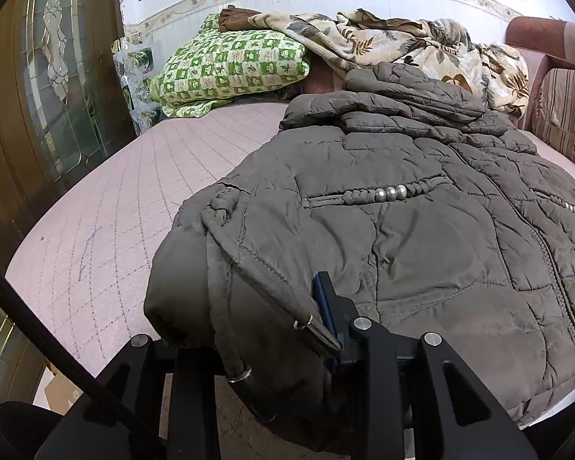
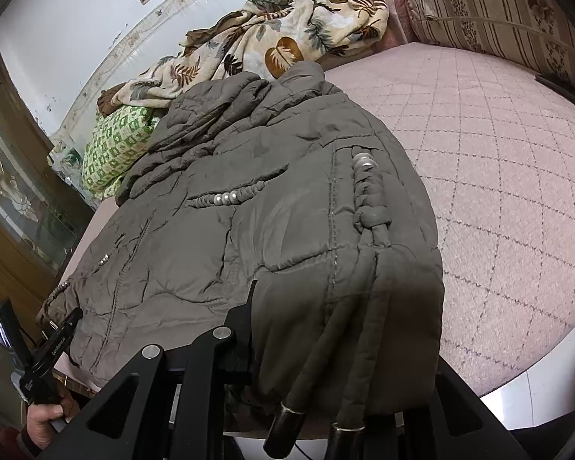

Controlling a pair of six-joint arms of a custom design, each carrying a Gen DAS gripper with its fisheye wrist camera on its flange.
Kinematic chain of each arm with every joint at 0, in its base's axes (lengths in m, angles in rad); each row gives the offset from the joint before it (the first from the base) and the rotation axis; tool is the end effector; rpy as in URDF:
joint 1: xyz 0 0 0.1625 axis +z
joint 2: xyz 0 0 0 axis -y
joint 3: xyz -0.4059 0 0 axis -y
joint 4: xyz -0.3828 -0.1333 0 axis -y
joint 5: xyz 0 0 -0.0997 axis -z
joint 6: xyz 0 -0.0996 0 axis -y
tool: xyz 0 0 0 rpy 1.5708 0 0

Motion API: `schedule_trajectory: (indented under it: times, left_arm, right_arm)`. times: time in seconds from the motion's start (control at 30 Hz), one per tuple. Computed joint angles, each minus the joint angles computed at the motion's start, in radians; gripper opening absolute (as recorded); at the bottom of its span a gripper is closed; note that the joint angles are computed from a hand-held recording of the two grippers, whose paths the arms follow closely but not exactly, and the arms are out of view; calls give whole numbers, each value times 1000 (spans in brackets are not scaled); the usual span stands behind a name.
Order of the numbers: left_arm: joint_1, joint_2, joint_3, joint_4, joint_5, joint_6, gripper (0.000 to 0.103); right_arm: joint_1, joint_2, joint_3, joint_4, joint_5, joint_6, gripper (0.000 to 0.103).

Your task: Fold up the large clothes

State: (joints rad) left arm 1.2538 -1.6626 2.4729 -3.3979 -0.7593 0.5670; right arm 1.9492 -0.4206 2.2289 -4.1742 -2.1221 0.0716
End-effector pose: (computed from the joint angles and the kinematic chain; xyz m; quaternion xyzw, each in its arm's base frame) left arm 0.0901 -0.3847 0.3381 0.1696 0.8077 -0.4008 0.3979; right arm 0.2272 -0.3518 -0.0321 0.0314 -0.8929 0.4191 0.1615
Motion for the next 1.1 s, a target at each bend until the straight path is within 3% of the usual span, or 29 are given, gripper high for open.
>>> schedule_trajectory:
  times: [0.43,0.57,0.73,0.97,1.1]
  left_arm:
    - [3,9,1,-14,6,6,32]
    - [1,12,4,-20,8,9,32]
    - [-7,10,10,-57,-4,33,23]
    - [-52,9,50,-215,-11,163,17]
    - [-68,-18,57,-235,-30,179,16]
  right_arm:
    - [-7,3,-1,15,-3,21,35]
    - [-11,2,-2,14,-1,13,33]
    - [25,14,-22,-9,-47,-54,25]
    - [71,22,-32,-64,-88,-121,22]
    - [110,24,-31,-130,-100,-187,21]
